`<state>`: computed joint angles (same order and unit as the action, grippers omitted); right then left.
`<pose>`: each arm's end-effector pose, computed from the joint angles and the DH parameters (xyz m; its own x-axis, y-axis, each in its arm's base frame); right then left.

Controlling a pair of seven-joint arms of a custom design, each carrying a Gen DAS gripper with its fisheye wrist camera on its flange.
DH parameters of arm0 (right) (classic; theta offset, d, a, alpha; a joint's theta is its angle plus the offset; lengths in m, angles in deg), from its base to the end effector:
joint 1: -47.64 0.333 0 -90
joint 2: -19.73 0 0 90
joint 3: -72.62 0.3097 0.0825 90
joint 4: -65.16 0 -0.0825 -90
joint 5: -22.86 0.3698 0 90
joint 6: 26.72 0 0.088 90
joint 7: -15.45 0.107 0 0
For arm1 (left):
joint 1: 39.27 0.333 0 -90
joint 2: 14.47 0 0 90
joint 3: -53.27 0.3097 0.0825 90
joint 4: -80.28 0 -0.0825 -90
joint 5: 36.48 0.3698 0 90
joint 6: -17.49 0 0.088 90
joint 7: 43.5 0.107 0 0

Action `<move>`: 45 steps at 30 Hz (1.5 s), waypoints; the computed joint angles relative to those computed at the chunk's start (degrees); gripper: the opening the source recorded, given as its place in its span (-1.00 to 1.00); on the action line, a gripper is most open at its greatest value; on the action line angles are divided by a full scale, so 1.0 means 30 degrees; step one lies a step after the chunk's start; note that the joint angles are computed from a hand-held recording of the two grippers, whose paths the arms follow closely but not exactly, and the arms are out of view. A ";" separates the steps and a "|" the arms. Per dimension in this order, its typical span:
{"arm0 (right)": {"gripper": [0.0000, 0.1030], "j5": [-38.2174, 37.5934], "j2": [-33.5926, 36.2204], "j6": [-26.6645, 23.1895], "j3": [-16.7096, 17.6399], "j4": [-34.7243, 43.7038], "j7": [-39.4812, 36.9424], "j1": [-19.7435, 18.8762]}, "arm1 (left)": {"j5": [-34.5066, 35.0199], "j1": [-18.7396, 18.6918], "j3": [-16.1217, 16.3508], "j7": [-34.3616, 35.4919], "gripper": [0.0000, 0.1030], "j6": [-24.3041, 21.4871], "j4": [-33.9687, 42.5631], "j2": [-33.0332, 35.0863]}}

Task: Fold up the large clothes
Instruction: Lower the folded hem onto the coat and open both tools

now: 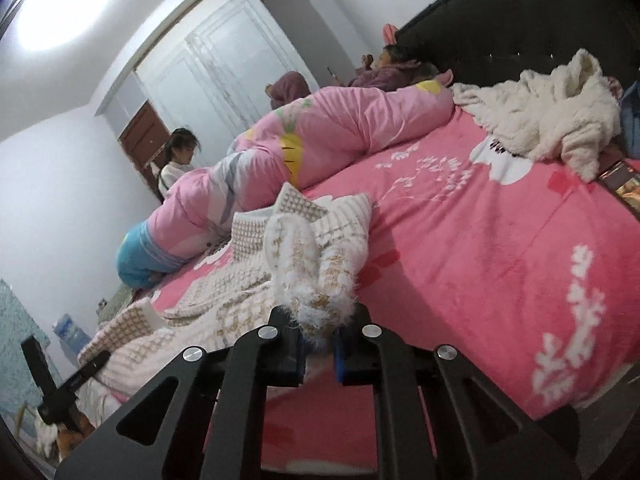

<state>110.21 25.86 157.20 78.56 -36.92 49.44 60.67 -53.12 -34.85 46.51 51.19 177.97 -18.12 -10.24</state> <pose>0.5889 0.0989 0.5669 0.0704 -0.8711 -0.4859 -0.3890 0.4246 -0.8176 0.6210 -0.0089 0.6512 -0.0200 -0.9751 0.2209 -0.5340 -0.1764 -0.8269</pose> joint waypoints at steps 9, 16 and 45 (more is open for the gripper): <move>-0.27 -0.2101 0.0866 -1.0122 -0.1113 -0.2317 0.7790 -0.3251 | -0.3946 0.1433 0.0294 -0.0986 -0.27 -0.4843 -0.0347 0.0895; -0.05 0.2674 -0.2038 -0.6356 -0.1749 -0.4402 0.3549 -0.2629 | -0.3234 0.1771 0.0891 -0.1319 -0.18 -0.2969 -0.1090 -0.0064; -0.05 -3.1849 0.6303 -1.0416 -0.5162 0.6770 2.5147 0.3518 | -0.2201 0.0928 -0.2481 0.4632 -0.19 -0.3376 0.4831 0.5058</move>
<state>14.66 44.77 125.95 63.08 -16.61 124.88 71.22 -59.73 -32.06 39.07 65.09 167.84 -3.62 4.93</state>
